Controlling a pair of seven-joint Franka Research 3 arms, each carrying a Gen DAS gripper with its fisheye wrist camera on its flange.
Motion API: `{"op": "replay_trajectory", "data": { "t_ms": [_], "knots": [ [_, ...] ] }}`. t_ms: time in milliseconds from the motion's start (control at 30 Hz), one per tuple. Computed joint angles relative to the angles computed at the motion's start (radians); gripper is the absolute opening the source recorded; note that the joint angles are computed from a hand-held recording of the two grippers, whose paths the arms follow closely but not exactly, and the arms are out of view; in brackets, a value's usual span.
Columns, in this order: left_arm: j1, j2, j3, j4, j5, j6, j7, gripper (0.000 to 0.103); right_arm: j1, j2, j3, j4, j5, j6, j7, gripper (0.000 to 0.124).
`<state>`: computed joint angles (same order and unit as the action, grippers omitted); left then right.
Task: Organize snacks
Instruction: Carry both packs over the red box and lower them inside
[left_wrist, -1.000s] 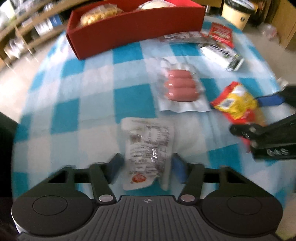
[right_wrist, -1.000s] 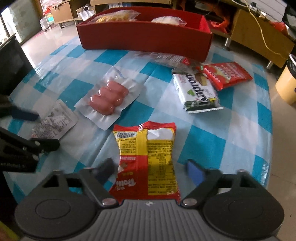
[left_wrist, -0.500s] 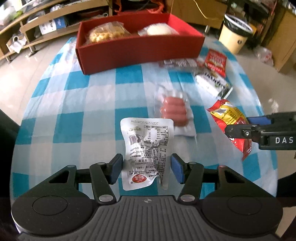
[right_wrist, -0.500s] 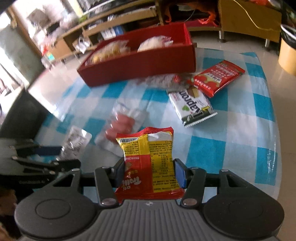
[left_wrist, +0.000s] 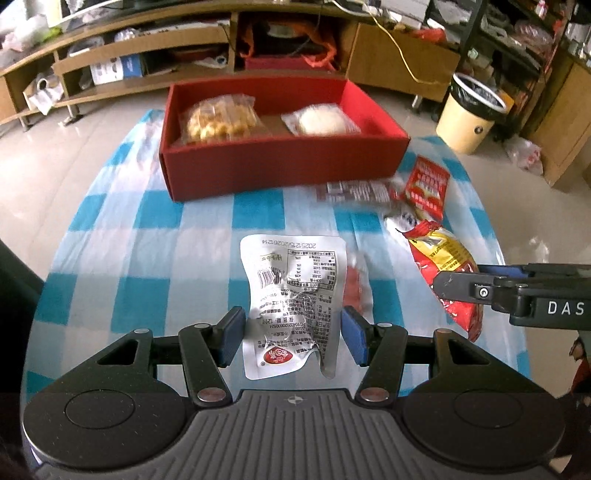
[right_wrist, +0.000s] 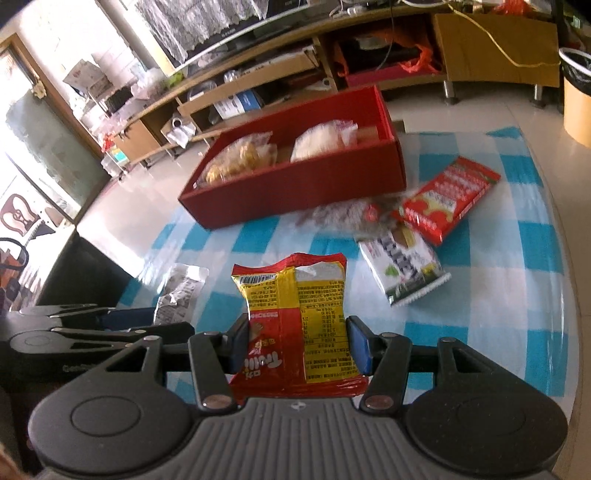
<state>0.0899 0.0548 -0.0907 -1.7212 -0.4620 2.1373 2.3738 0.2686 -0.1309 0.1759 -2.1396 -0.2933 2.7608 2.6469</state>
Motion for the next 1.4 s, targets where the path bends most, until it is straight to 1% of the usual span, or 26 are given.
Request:
{"op": "replay_trajectory", "data": {
  "t_ms": [133, 300, 567, 900, 1100, 1400],
  "knots": [
    [-0.009, 0.016, -0.009, 0.025, -0.003, 0.048, -0.022, 0.064, -0.016, 0.019, -0.002, 0.036, -0.051, 0.018, 0.032, 0.054],
    [-0.011, 0.061, -0.025, 0.099, -0.021, 0.069, -0.072, 0.064, -0.023, 0.050, -0.018, 0.089, -0.112, 0.034, 0.070, 0.054],
    [-0.016, 0.123, -0.057, 0.191, -0.013, 0.116, -0.133, 0.064, -0.004, 0.122, -0.070, 0.189, -0.155, 0.033, 0.075, 0.054],
    [-0.027, 0.229, -0.097, 0.324, 0.063, 0.149, -0.223, 0.064, 0.031, 0.211, -0.137, 0.309, -0.152, 0.034, 0.037, 0.054],
    [-0.041, 0.307, -0.115, 0.424, 0.123, 0.153, -0.297, 0.064, 0.052, 0.272, -0.175, 0.388, -0.121, 0.025, -0.012, 0.054],
    [-0.067, 0.421, -0.129, 0.571, 0.231, 0.133, -0.397, 0.064, 0.067, 0.349, -0.218, 0.482, -0.050, -0.003, -0.093, 0.054]
  ]
}}
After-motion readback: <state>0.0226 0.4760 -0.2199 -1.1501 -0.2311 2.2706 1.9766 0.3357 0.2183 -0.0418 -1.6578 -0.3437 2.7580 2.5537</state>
